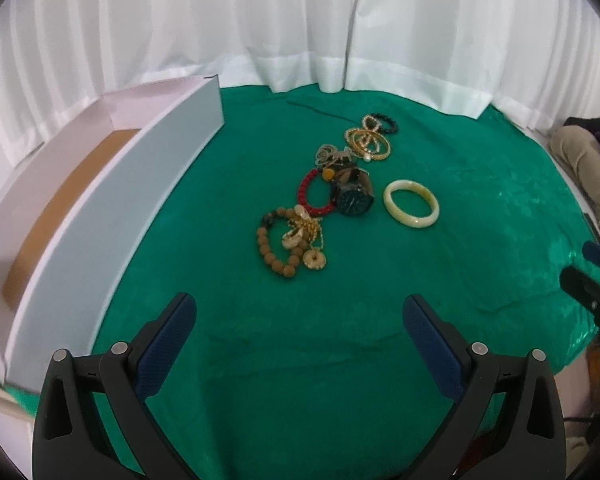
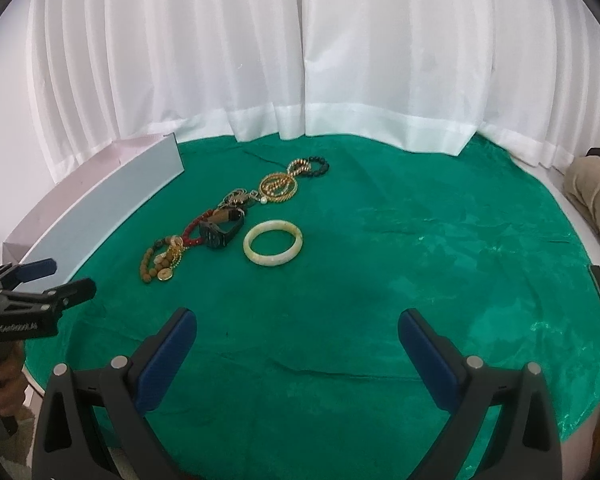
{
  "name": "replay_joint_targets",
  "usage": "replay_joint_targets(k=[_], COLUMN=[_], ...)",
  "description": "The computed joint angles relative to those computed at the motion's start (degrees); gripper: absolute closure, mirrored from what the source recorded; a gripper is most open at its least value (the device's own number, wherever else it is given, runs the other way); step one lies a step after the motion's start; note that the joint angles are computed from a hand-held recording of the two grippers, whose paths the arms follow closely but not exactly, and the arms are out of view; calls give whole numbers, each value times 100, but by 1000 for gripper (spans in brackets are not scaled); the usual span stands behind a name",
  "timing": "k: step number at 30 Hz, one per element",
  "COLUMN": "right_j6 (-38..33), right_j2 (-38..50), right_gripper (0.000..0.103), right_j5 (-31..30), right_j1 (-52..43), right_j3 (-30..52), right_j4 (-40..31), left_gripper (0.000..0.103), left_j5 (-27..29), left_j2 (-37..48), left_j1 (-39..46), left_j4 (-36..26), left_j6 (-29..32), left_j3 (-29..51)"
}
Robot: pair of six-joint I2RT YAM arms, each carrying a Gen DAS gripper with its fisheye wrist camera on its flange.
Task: Organize jewelry
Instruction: 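Grasp the gold chain with the left tool while the right tool grasps the wooden bead bracelet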
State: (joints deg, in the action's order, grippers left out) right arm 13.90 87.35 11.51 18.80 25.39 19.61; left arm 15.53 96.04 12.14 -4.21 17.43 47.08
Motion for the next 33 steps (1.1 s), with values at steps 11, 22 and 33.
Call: replay_joint_targets(k=[11,22,33], right_j6=[25,36,-19], right_j2=[533,658,685], right_gripper=[0,0,0], right_j5=[-146,-227,-297], right_j1=[-35,-217,-154], right_j3=[266,355,406], right_j4=[-79,-177,-204], left_gripper=[23,95,98], left_j5=[258,201,1937], left_j2=[2402,3275,2187], left_j1=[-511,-551,469], left_j4=[-544,-913,-2104], left_j6=[224,37,66], left_j3=[2404,3243,3019])
